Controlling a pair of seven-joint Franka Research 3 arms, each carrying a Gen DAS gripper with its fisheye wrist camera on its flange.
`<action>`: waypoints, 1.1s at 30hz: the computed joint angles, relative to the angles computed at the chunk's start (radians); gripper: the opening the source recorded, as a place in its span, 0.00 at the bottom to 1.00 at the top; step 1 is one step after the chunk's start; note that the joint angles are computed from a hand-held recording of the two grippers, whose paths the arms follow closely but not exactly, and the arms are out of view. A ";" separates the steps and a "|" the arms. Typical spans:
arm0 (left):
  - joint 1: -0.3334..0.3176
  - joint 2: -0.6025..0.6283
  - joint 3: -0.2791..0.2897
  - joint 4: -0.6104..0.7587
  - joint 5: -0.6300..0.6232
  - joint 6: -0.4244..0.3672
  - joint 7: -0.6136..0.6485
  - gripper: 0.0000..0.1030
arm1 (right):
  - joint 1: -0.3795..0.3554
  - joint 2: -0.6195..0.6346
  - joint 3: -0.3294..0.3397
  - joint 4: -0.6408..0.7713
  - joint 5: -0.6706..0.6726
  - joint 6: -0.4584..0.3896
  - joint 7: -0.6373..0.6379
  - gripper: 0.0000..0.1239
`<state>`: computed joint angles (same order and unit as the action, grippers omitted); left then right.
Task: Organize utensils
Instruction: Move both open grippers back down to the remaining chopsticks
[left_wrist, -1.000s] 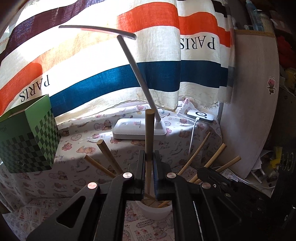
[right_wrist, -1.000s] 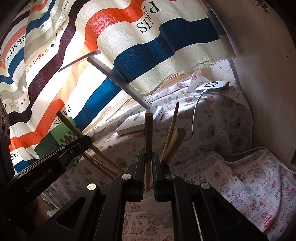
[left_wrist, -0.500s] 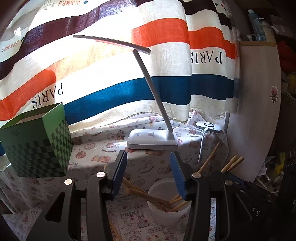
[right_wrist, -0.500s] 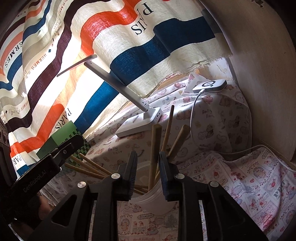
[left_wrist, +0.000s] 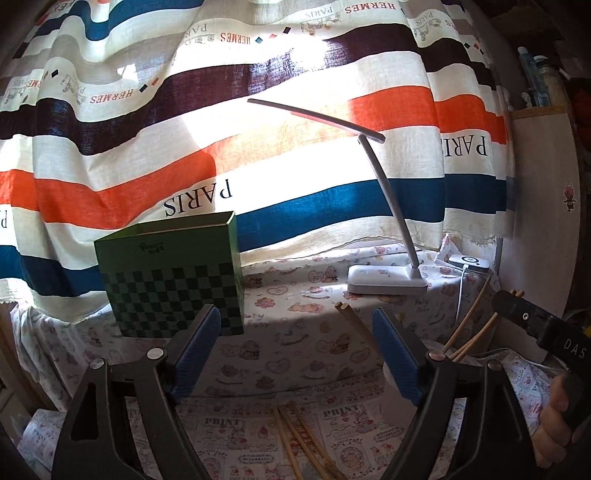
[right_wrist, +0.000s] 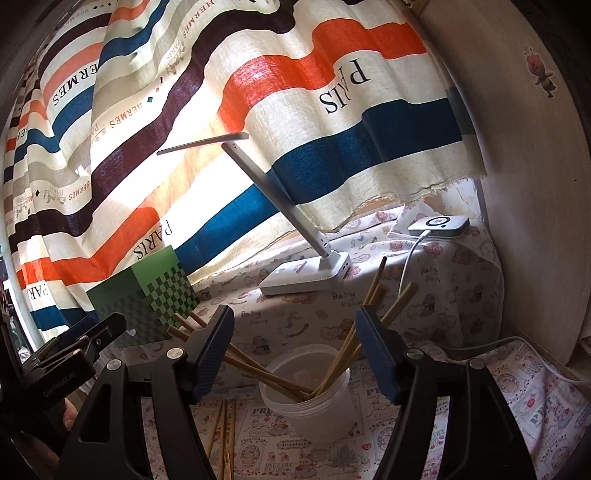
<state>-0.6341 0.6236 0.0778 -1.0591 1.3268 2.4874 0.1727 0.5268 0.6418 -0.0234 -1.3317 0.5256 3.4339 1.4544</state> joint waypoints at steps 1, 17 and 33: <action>-0.016 -0.027 0.015 -0.045 0.030 -0.013 -0.034 0.89 | -0.033 -0.002 0.048 -0.003 -0.031 0.000 0.002 0.57; 0.109 -0.179 -0.106 -0.378 -0.024 -0.020 -0.212 0.98 | -0.032 0.044 0.069 0.056 -0.149 -0.134 0.049 0.60; 0.133 -0.182 -0.119 -0.438 -0.059 -0.104 -0.283 0.99 | -0.024 0.183 0.077 0.270 -0.293 -0.441 0.097 0.60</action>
